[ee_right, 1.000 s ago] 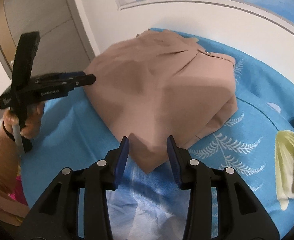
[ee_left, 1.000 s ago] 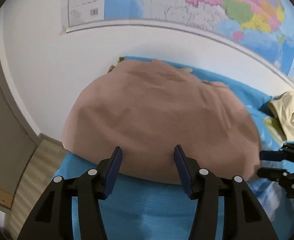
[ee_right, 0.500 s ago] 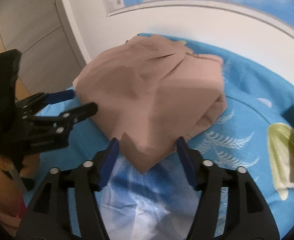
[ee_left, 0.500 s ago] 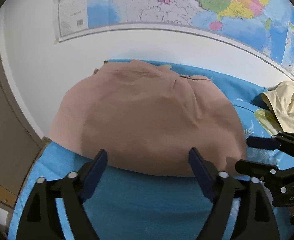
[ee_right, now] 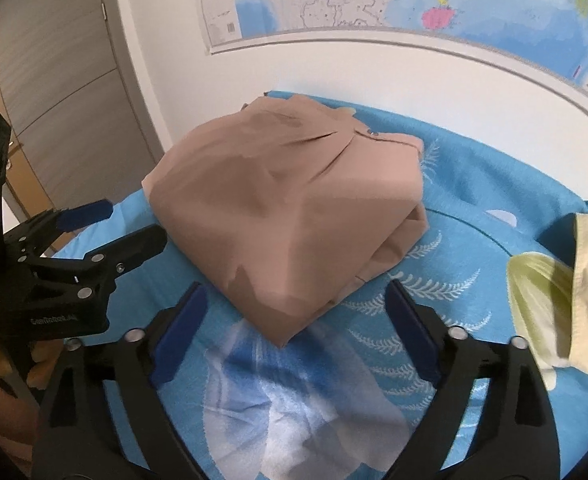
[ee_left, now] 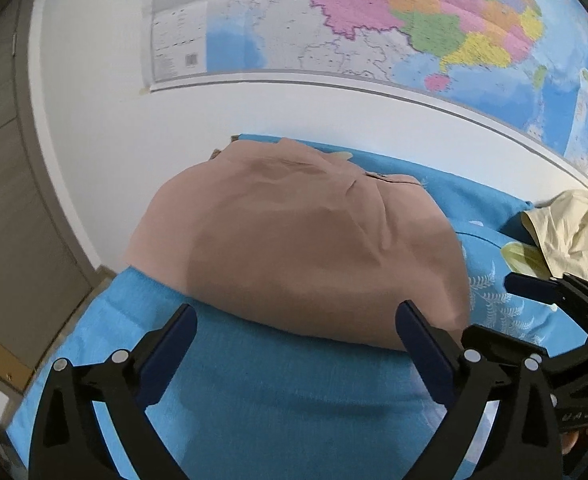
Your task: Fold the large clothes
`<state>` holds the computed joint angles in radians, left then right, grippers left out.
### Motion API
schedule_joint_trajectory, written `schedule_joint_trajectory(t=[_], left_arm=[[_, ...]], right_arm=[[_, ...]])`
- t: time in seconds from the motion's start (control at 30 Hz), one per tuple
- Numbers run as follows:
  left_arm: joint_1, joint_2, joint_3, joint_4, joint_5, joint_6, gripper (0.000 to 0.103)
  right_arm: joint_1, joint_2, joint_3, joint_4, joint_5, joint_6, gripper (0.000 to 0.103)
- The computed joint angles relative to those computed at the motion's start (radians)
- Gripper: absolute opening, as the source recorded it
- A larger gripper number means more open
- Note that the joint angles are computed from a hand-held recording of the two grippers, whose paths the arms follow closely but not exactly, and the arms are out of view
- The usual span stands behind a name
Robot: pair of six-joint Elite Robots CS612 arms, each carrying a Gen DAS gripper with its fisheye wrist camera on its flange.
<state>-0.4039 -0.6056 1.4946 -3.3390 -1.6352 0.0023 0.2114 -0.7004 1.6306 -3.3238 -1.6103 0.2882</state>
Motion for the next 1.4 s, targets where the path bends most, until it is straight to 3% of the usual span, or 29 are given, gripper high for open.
schedule_joint_trajectory(t=[0.27,0.7,0.8,1.4], left_arm=[[0.001,-0.017,0.04,-0.03,0.014,-0.085,0.096],[-0.015,-0.044,0.092,-0.054,0.065,-0.108,0.096],[-0.022,-0.051,0.107,-0.066,0.104,-0.112,0.096],[-0.035,-0.071,0.149,-0.119,0.127,-0.087,0.096]], right_arm=[[0.01,-0.007,0.021,-0.04,-0.031,0.033,0.097],[0.028,-0.019,0.054,-0.088,-0.054,0.043,0.097],[0.032,-0.021,0.06,-0.093,-0.061,0.036,0.097],[0.04,-0.037,0.095,-0.137,-0.06,0.042,0.097]])
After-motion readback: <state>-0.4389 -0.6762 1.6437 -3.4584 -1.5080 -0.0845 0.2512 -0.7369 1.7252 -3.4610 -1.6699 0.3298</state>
